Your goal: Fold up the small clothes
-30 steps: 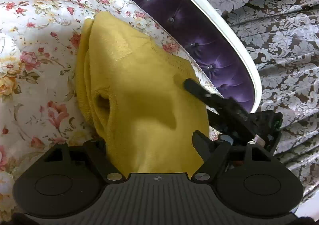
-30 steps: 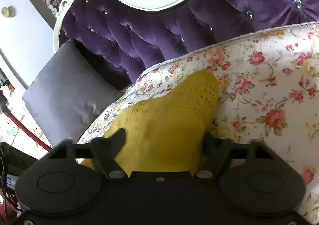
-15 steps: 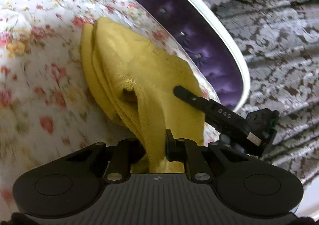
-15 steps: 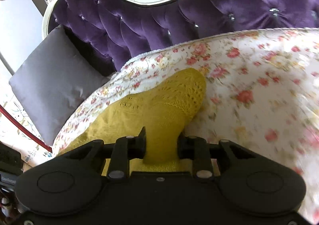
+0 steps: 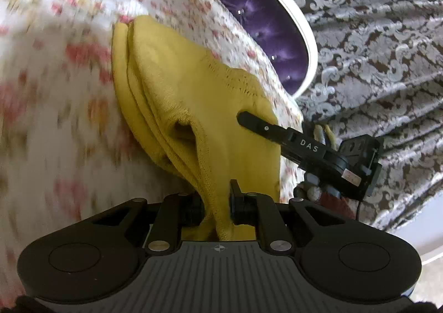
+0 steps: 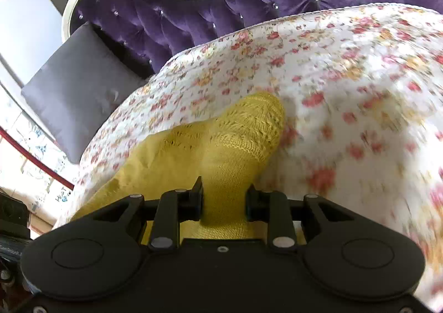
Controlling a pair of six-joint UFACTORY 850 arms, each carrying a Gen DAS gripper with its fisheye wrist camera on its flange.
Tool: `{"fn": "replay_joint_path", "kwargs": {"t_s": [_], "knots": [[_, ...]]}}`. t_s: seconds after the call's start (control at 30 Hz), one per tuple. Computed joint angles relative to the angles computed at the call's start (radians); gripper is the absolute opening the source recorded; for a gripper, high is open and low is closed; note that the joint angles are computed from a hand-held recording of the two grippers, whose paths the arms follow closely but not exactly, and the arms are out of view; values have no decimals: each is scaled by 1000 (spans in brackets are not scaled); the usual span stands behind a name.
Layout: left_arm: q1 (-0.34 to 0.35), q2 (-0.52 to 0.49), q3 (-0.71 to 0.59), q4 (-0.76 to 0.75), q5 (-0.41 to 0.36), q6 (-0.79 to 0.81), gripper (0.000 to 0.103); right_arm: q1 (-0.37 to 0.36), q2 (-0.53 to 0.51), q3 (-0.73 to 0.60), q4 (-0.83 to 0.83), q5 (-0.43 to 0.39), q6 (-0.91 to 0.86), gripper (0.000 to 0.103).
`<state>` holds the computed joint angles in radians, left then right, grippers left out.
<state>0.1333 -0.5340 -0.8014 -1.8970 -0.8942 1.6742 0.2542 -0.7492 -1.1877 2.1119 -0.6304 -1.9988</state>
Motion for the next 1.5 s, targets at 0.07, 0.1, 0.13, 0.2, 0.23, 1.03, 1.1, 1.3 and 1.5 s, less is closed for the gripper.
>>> {"fn": "replay_joint_path", "kwargs": {"t_s": [0.07,0.1,0.13,0.2,0.23,1.03,1.1,1.3,1.5], "knots": [[-4,23,42,-18,12,24,15,-1,23,43,27,-7,-33,38],[-9,37,63,-31,33,44,15,-2,32,61,44,-10,-50,40],[-11,50,83,-45,54,62,15,-3,40,79,71,-11,-76,42],[-15,70,117,-85,74,99,16,-1,57,115,146,-9,-147,50],[-14,82,134,-104,80,113,16,0,65,132,190,-5,-185,55],[-216,325,305,-932,163,1020,45,107,280,466,756,-185,-1006,60],[-234,285,273,-991,192,1060,45,128,273,462,769,-157,-1062,59],[-221,209,240,-1068,333,1151,44,142,244,438,780,12,-1088,55],[-198,303,255,-973,324,1091,44,86,284,441,694,-96,-958,55]]}}
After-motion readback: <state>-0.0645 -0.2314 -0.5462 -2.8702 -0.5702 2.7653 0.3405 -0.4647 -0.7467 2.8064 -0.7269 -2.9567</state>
